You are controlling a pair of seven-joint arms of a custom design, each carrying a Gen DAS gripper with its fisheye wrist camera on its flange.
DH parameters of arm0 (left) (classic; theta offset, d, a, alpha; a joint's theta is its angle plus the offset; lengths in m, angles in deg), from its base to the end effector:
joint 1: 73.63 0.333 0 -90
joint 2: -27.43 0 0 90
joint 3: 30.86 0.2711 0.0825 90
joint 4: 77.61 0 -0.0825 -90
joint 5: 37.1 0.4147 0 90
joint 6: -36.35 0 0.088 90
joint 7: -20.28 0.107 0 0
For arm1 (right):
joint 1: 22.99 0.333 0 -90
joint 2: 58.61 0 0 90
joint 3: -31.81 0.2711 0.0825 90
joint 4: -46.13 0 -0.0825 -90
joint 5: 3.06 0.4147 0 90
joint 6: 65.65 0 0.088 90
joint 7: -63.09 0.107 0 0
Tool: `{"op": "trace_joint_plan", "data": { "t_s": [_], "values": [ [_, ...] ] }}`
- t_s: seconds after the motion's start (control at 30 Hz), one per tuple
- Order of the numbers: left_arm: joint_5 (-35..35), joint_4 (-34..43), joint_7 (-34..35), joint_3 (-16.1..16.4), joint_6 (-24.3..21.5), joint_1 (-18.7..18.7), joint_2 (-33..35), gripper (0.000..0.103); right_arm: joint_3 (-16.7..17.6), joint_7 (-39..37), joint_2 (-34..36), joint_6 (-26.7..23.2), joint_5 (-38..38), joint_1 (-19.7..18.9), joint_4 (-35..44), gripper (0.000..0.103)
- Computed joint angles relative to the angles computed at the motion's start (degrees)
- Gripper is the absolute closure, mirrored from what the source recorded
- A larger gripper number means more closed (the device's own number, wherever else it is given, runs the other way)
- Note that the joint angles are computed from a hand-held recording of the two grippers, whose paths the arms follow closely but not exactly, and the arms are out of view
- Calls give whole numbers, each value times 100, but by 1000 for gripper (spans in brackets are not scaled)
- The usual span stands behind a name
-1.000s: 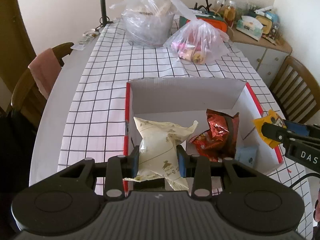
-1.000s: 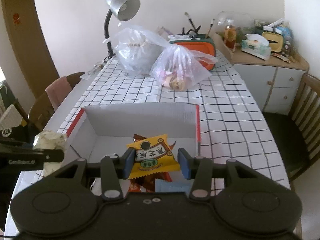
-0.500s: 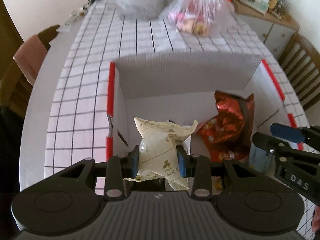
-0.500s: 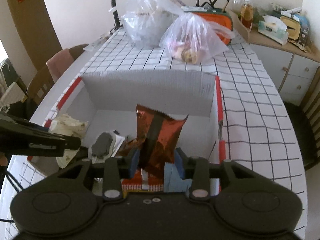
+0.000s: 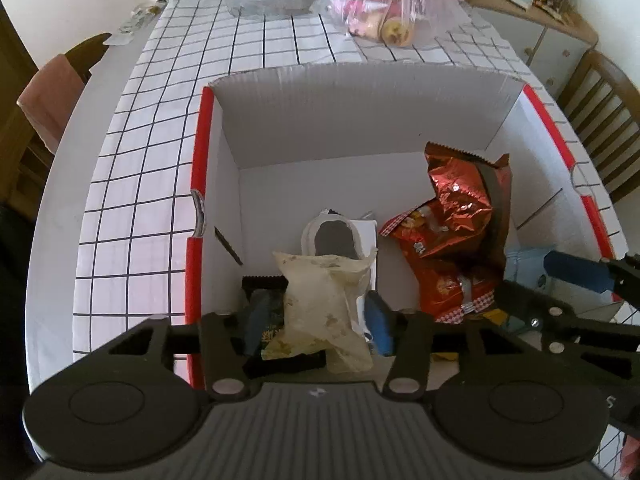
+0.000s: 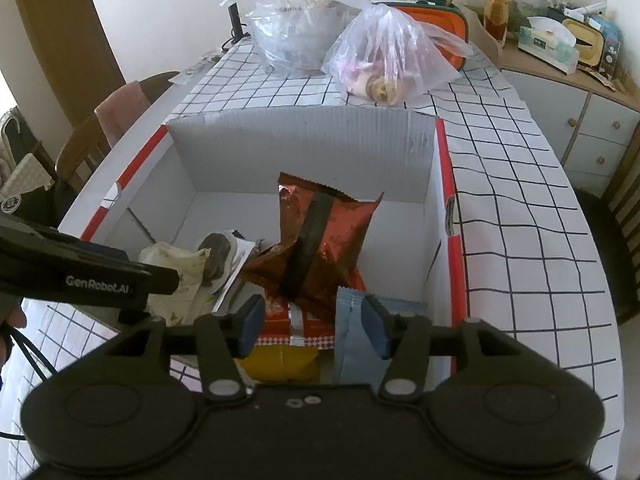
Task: Organize snacks
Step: 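Open both grippers to drop the snacks into the box and lift out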
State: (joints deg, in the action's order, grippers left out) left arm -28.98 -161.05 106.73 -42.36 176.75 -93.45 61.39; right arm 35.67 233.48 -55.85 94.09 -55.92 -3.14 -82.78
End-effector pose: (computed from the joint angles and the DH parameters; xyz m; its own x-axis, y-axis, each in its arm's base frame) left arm 0.6526 -0.3671 0.3370 -0.4971 -0.8677 0.0100 -0.7964 0.4516 -0.4023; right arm 0.5129 0.2649 0.3194 -0.1556 -0.9834 -0.0935 -0.7654 0.1799 -0.6179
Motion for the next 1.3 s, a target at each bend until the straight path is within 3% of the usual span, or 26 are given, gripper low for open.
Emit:
{"op": "trace_joint_plan", "data": {
  "t_s": [0.2, 0.67, 0.73, 1.1, 1.23, 1.3],
  "values": [
    [-71, -393, 18, -36, 212, 81, -312, 47, 59, 287, -183, -51, -273, 6, -96, 39],
    [-378, -1558, 199, -180, 1036, 336, -1316, 42, 441, 921, -955, -180, -823, -191, -509, 29],
    [-453, -1720, 254, -206, 1140, 377, -1473, 40, 504, 976, -1091, -132, -848, -235, -601, 23],
    [-1328, -2762, 1013, -423, 1584, 588, -2381, 32, 928, 1079, -1719, 64, -871, -394, -1032, 16],
    [-1658, -3115, 1230, -427, 1676, 587, -2687, 31, 1097, 1182, -1968, 143, -885, -463, -1232, 6],
    [-1844, -3261, 1367, -424, 1704, 586, -2812, 30, 1163, 1210, -2072, 190, -881, -496, -1322, 6]
  ]
}}
